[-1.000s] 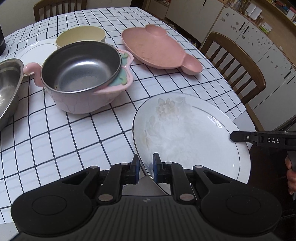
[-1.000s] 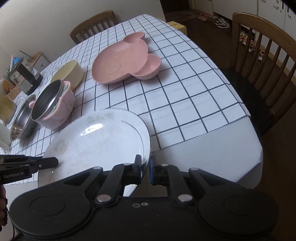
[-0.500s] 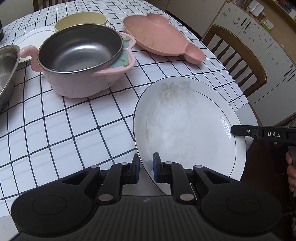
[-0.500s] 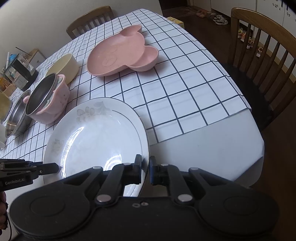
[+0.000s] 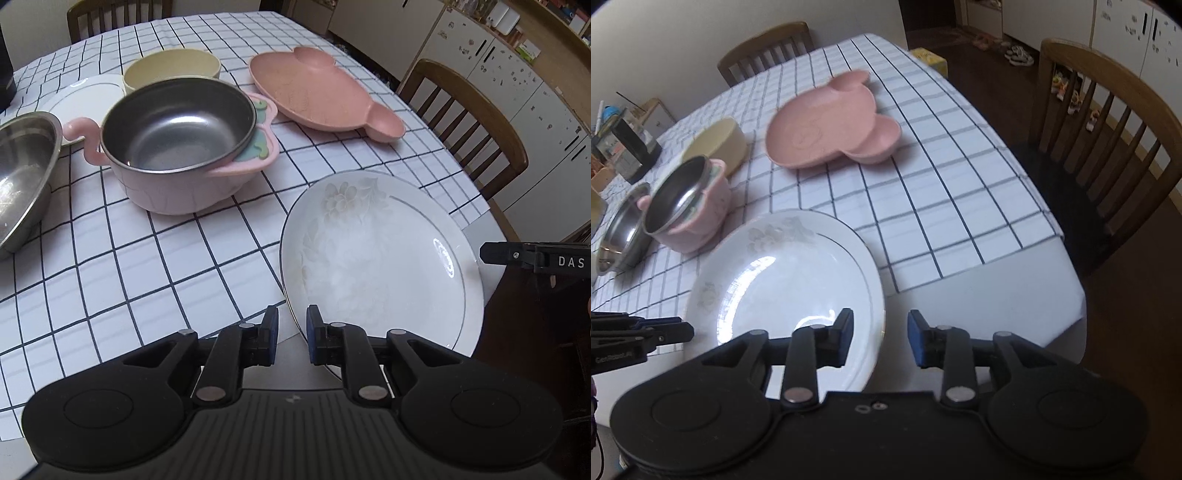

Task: Organize plates and bowls
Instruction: 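Lower the floral plate onto the tablecloth and open both grippers, then reach both grippers to the small white plate and close on its rim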

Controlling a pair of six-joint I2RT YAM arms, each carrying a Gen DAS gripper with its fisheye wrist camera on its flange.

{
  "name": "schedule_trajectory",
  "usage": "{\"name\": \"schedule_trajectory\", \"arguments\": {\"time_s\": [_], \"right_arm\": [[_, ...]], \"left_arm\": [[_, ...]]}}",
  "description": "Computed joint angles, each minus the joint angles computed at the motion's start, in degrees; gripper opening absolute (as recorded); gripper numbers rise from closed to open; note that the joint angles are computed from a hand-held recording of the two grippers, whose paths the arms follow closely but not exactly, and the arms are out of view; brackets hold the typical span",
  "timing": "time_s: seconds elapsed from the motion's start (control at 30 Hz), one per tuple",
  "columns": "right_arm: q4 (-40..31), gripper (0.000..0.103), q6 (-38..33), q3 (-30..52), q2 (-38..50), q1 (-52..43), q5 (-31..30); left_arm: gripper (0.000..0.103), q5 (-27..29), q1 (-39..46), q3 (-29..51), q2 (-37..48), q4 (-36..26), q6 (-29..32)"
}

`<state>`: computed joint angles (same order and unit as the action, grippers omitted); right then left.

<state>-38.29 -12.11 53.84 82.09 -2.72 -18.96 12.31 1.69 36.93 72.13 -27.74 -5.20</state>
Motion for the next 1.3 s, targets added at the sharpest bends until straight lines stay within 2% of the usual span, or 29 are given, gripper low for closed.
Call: {"name": "schedule_trajectory", "arguments": {"time_s": [0.13,0.23,0.33,0.4,0.43,0.47,0.57,0.67,0.7,0.97,1.07,1.2,1.3], "right_arm": [[-2.0,0.039,0.6,0.8,-3.1,1.1,-0.8],[-3.4,0.044,1.2,1.6,-5.3,2.5,-1.7],[-4.2,0.048,1.8,2.2,-7.9,4.7,-1.5],[-4.6,0.054,2.2,2.8,-9.4,6.2,-1.4],[-5.0,0.056,2.5,3.3,-9.9,6.9,-1.4],[-5.3,0.058,3.0,3.7,-10.2,7.6,-1.4],[-5.6,0.063,4.2,4.8,-11.4,9.9,-1.1],[-6.3,0.066,4.9,6.3,-12.1,12.6,-0.2],[-6.3,0.069,5.1,6.9,-12.1,13.4,0.1],[-6.2,0.087,7.3,14.0,-9.0,21.1,2.6],[-5.6,0.096,8.1,17.5,-6.5,23.7,3.6],[-5.5,0.099,8.4,23.6,-1.4,26.1,4.6],[-6.3,0.100,7.8,29.5,3.9,27.3,4.0]], "left_arm": [[0.015,0.2,1.6,0.7,-3.7,-1.8,1.2],[0.022,-0.1,2.9,1.3,-7.1,-3.5,2.1],[0.034,-1.5,3.8,1.9,-10.8,-4.9,3.1],[0.056,-2.0,4.8,2.5,-12.9,-5.9,4.0],[0.061,-1.9,5.5,2.7,-14.2,-6.1,4.3],[0.064,-1.8,6.2,2.9,-15.5,-6.5,4.6],[0.066,-0.7,8.6,4.5,-17.7,-8.6,6.4],[0.076,0.5,11.1,6.0,-19.5,-10.3,7.8],[0.076,1.0,12.1,6.5,-19.9,-10.8,8.3],[0.080,5.3,21.0,12.8,-19.0,-14.9,12.4],[0.088,6.3,24.0,15.4,-16.8,-15.4,13.2],[0.098,8.2,27.3,19.2,-12.2,-15.3,14.4],[0.101,8.7,29.3,23.0,-7.2,-14.9,14.7]]}}
